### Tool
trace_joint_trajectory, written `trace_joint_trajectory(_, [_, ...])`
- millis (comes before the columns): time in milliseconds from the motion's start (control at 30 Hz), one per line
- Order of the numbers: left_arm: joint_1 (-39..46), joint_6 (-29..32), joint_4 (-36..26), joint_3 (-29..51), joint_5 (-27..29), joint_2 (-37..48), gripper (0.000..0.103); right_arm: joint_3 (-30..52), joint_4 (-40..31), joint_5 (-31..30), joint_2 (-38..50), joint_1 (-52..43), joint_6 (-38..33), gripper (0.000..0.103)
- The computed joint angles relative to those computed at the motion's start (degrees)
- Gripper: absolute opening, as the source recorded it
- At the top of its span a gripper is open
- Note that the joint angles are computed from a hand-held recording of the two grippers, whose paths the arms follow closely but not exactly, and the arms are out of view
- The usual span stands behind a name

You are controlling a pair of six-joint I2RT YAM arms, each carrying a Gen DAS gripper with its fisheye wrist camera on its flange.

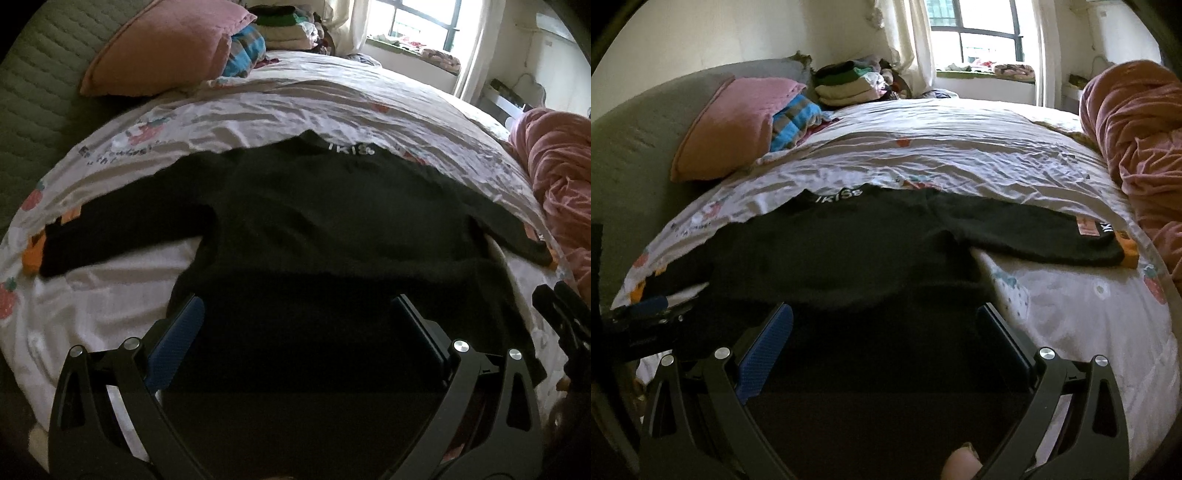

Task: Fold small clothes
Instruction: 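Move the right gripper to the orange sleeve cuff and grasp it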

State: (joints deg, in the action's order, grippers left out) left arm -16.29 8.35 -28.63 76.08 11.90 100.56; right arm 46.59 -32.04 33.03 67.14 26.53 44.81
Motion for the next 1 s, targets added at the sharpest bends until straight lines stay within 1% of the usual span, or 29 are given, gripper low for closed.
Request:
trace_joint_trajectory(67, [-0.6,-0.2,-1.1,2.7,-0.6,1.6,0.094,0.2,0.8,-1.8,0.1,-2.7,-1.0,0.099])
trace_joint_trajectory(133, [-0.9,-0.8,-1.9,5.4,-0.1,3.2,0.094,0.1,2.4,-4.0,-0.1,-5.9,-2.4,0.099])
trace_joint_trajectory(233, [-1.5,-1.4,-3.3,9.6,-0.8,5.8,0.094,0.8,3.7,-5.4,0.7,-9.9,-4.5,0.099])
trace_joint_trajectory(300, [-1.9,-1.7,-4.5,12.4,-0.7,7.5,0.094,1.5,3.8,-6.2,1.6,-12.2,-5.8,0.099])
trace_joint_trajectory(367, [-2.4,-2.1,-5.5,15.4,-0.6,9.5,0.094,2.1,4.2,-8.6,2.6,-15.8,-6.9,0.099])
trace_joint_trajectory(500, [-3.8,-2.3,-8.1,21.1,-0.8,13.6,0.094,3.0,4.3,-11.4,4.2,-21.7,-7.6,0.099])
trace_joint_trajectory(733, [-6.2,-3.2,-10.6,28.9,-2.4,20.0,0.094,1.7,6.5,-17.4,5.2,-33.4,-9.7,0.099])
trace_joint_trajectory(1000, [-8.2,-3.7,-12.3,35.7,-4.6,26.1,0.094,-1.4,8.8,-21.6,6.4,-47.6,-12.2,0.099])
